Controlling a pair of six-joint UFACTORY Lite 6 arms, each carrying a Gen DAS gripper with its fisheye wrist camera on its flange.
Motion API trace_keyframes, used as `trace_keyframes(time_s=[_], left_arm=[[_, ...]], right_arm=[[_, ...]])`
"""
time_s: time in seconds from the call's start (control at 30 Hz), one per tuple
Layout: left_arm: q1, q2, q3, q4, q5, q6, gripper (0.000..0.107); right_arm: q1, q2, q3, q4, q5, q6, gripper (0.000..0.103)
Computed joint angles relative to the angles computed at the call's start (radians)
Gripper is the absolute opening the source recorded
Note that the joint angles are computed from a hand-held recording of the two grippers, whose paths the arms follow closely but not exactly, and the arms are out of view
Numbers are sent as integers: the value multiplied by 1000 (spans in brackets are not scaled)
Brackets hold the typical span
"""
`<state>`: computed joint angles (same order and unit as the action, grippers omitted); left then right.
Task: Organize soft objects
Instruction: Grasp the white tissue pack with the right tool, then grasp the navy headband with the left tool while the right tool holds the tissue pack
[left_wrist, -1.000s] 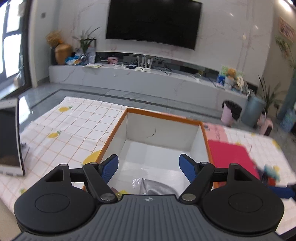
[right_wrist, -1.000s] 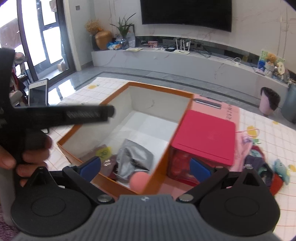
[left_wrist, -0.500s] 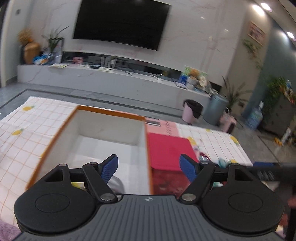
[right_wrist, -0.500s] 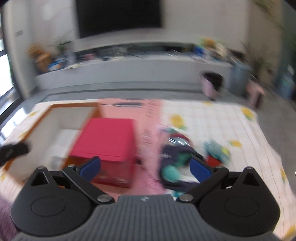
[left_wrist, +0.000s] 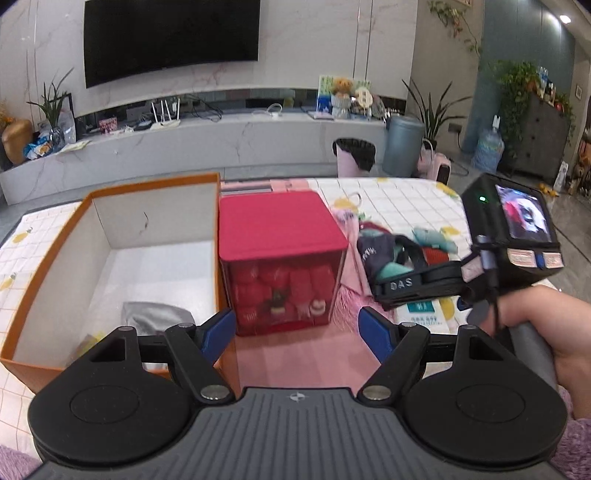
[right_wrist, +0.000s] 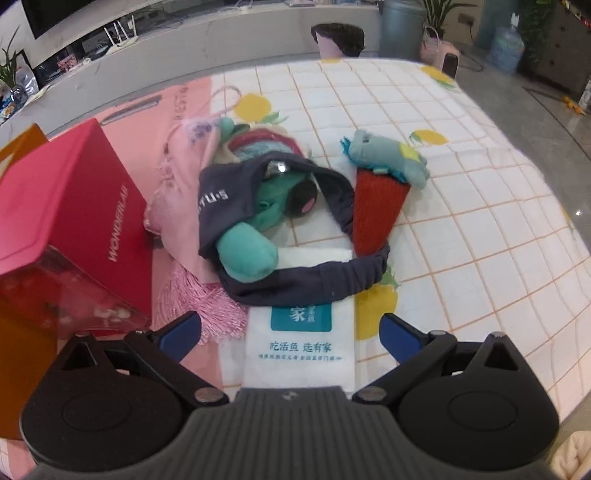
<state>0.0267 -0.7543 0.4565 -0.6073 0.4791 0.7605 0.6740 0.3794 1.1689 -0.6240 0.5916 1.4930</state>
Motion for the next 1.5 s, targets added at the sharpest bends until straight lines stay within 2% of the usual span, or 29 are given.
trace_keyframes(time_s=[0.1, 0.17, 0.27, 0.33, 0.4, 0.43, 0.47, 0.6, 0.73, 0.8, 0.83, 0.87, 0.93, 1.07, 1.13, 1.2, 1.27, 1.33, 1.5], left_arm=[[-14, -12, -7, 28, 3, -23, 89], [-9, -27, -11, 32, 13, -25, 89], [-17, -37, -10, 52, 15, -61, 89], [-25, -40, -14, 60, 11, -74, 89], [-28, -51, -24, 74, 7, -79, 89], [-32, -58, -31, 86, 5, -85, 89], [-41, -64, -36, 101, 2, -94, 89], [-99, -68, -48, 195, -14, -187, 89], [-113, -84, -55, 198, 0, -182, 89], [-129, -92, -59, 237, -6, -224, 89], [-132, -91, -59, 253, -13, -250, 89], [-130, -93, -60, 258, -17, -266, 89], [-111, -83, -55, 208, -14, -222, 89], [-112, -59, -54, 194, -29, -210, 89], [-117, -60, -71, 170, -50, -185, 89], [-128, -75, -101, 153, -85, -196, 89], [-145, -77, -118, 109, -104, -149, 89], [-176, -77, -136, 95, -130, -128, 89], [-317, -86, -210, 254, -261, -302, 89]], right_arm=[[-46, 23, -5, 85, -47, -55, 100], [-54, 32, -12, 92, -63, -60, 94], [-45, 50, -2, 63, -33, -64, 93], [-28, 74, 19, 22, 11, -62, 86], [-24, 51, -6, 12, -8, -91, 80], [-30, 38, -11, 46, -14, -160, 72], [-40, 21, -17, 93, -21, -250, 69], [-63, -51, -69, 229, 27, -535, 68], [-141, -158, -181, 392, 22, -794, 69], [-190, -206, -234, 461, 12, -906, 70], [-214, -221, -255, 481, 10, -932, 74], [-232, -234, -277, 481, -4, -927, 83], [-265, -250, -315, 499, -54, -926, 90], [-248, -216, -290, 444, -74, -879, 89], [-235, -205, -280, 427, -91, -874, 87], [-212, -202, -269, 402, -95, -861, 82], [-210, -214, -274, 391, -95, -854, 72], [-211, -228, -281, 374, -86, -830, 69], [-215, -295, -328, 276, -68, -679, 65]])
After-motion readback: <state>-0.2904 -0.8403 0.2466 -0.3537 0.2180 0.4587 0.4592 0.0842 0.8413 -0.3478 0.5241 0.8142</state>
